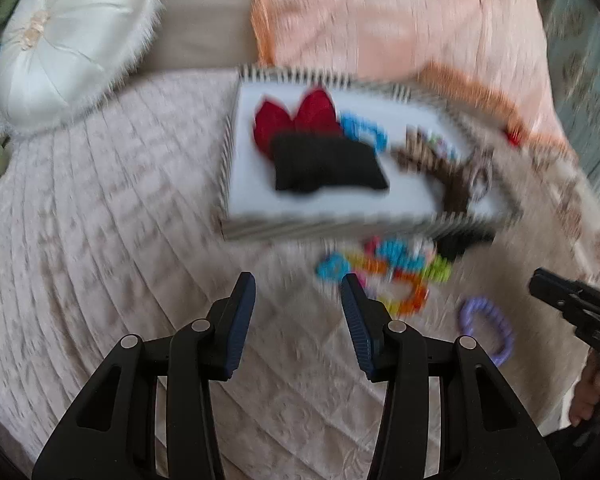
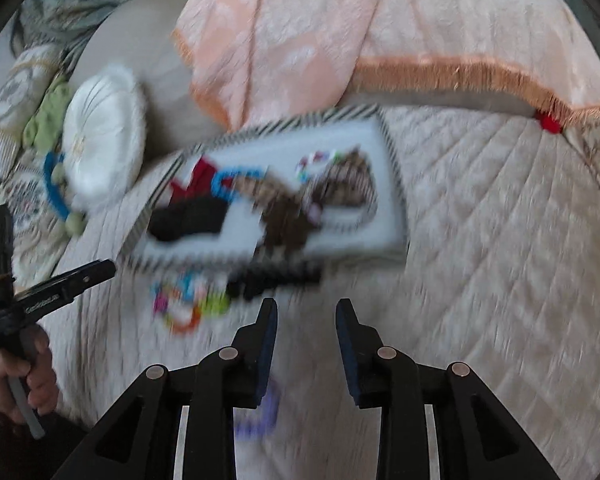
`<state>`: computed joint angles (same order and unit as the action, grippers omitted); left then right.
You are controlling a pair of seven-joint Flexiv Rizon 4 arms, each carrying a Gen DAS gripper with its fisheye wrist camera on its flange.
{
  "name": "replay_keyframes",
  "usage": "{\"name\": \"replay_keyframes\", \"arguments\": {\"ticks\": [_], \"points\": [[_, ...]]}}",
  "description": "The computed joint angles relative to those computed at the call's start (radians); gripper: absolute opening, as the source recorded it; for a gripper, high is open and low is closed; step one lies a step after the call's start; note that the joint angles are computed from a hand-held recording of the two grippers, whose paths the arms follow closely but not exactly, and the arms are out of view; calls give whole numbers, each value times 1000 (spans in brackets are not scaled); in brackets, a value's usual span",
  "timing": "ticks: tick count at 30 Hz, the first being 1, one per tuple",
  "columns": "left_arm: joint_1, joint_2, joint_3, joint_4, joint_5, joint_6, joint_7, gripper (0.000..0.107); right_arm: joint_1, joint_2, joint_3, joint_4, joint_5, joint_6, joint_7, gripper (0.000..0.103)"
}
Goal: Organize jewelry
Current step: 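Grasp orange bead bracelet with left tool while right tool grasps purple bead bracelet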
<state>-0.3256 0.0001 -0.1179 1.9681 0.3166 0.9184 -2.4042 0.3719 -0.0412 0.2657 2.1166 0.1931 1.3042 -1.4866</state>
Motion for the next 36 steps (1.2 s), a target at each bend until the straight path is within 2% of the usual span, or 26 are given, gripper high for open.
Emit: {"name": "replay_keyframes", "arguments": {"ticks": [2, 4, 9, 13, 15, 19, 23, 25, 29, 34, 36], "points": [[-8, -34, -14, -33, 22, -18, 16, 44, 5, 15, 13, 20, 19, -14, -42, 28], [-24, -58, -18, -76, 84, -62, -10, 44, 13, 11, 16, 23, 26, -24, -66, 28], [-39, -101, 6, -92, 61, -31, -20, 44, 35, -31, 18, 9, -27, -85, -71, 28], [-44, -134, 24, -109, 49, -31, -14, 44, 57, -49, -1, 47, -206, -51, 20, 29], [-49, -152, 31, -123, 50, -34, -12, 49, 59, -57, -7, 55, -260, -42, 62, 29], [-82, -188, 38, -194, 114, -118, -5, 55, 59, -70, -11, 62, -335, -35, 104, 31], [-94, -197, 50, -207, 127, -127, -9, 57, 61, -76, -17, 70, -400, -24, 141, 33], [-97, -193, 51, -202, 129, -127, 6, 53, 63, -73, -26, 88, -453, -3, 165, 34], [-102, -164, 41, -170, 108, -120, 45, 10, 51, -78, -16, 89, -449, 13, 154, 34], [-80, -113, 37, -88, 43, -4, 64, 8, 44, -77, -8, 97, -442, 38, 126, 32], [-75, -96, 36, -80, 48, 14, 52, 8, 35, -75, 11, 88, -392, 31, 79, 18]]}}
